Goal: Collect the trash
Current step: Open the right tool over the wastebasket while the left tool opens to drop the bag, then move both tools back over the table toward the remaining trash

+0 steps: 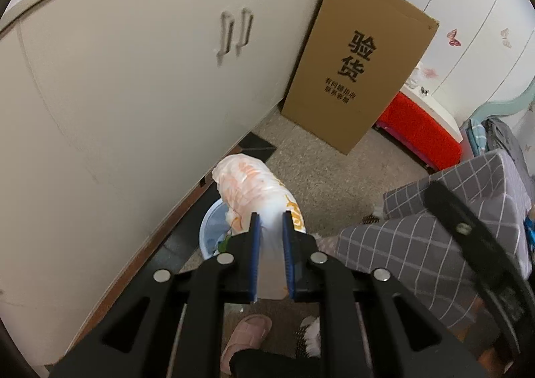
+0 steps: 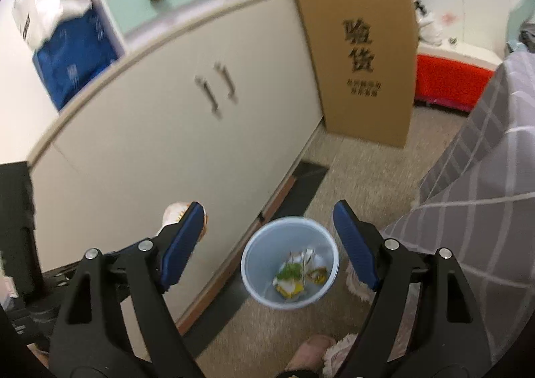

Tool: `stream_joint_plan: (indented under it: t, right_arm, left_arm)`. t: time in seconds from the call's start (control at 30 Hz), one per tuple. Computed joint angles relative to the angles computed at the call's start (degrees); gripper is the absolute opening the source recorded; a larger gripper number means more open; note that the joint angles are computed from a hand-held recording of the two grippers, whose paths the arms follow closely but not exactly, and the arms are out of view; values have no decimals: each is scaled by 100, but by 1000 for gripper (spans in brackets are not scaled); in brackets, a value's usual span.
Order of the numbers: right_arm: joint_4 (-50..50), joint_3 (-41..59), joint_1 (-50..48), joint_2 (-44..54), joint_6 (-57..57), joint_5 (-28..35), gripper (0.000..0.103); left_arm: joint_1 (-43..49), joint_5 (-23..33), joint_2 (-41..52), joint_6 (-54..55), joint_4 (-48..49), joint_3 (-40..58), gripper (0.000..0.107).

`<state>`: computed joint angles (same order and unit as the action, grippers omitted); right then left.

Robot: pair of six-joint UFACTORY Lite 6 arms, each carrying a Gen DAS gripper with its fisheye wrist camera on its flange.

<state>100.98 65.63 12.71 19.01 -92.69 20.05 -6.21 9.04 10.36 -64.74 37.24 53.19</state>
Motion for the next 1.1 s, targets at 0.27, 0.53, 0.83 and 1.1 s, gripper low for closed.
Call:
stream_joint_plan:
  t: [0.27, 0.53, 0.83, 1.1]
  right_arm:
    - [-685, 73, -609, -174, 934, 641, 80]
    - [-1304, -153, -663, -556, 1385, 751, 80]
    - [-1828, -811, -1288, -1803, 1728, 1307, 81]
    - [-2711, -1340, -3246, -2977, 2116, 2486, 82]
  left_arm:
    - [1, 427, 711, 456, -645, 718, 78]
    - [-335, 607, -488, -519, -124, -45, 78]
    - [-1389, 1724, -1799, -1498, 531, -133, 80]
    - [-2930, 2635, -1505, -2082, 847, 716, 81]
